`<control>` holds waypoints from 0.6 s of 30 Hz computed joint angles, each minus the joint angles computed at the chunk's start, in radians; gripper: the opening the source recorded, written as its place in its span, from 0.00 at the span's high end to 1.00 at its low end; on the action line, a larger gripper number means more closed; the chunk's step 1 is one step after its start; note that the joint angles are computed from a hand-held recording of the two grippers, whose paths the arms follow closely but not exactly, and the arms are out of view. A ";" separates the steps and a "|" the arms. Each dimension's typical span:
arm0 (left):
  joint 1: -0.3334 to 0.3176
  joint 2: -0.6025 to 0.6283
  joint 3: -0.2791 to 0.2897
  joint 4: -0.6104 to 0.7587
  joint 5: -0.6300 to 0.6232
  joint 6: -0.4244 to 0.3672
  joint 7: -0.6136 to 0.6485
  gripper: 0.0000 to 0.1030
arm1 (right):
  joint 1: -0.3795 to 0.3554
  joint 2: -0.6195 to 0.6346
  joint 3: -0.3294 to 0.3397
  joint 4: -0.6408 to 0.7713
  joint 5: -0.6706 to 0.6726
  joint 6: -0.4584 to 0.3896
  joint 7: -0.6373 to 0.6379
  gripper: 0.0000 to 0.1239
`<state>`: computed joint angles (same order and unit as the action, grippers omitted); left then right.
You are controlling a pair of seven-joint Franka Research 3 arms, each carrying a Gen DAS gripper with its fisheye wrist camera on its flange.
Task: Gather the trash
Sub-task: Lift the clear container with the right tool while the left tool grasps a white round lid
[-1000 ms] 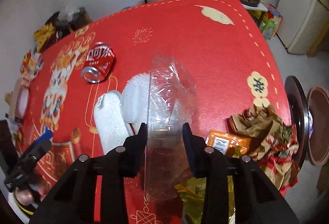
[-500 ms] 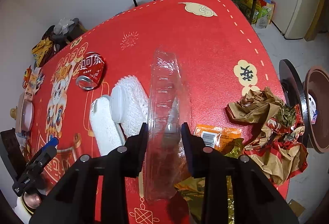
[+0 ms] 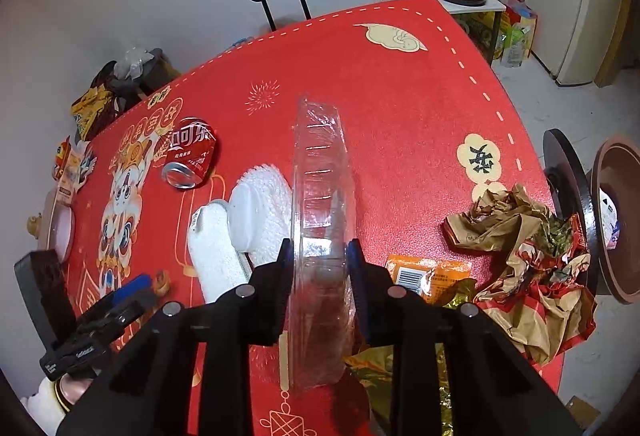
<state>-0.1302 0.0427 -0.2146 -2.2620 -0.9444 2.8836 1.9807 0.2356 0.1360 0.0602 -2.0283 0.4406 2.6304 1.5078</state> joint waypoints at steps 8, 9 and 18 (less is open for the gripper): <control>0.013 0.193 -0.044 0.230 0.221 -0.016 -0.065 0.16 | -0.011 -0.018 0.002 -0.022 0.058 0.022 -0.036 0.77; 0.009 0.225 -0.039 0.264 0.272 -0.029 -0.103 0.16 | -0.013 -0.020 0.001 -0.025 0.066 0.023 -0.042 0.77; -0.021 0.358 -0.018 0.393 0.612 -0.083 -0.316 0.22 | -0.023 -0.045 -0.003 -0.058 0.126 0.028 -0.078 0.77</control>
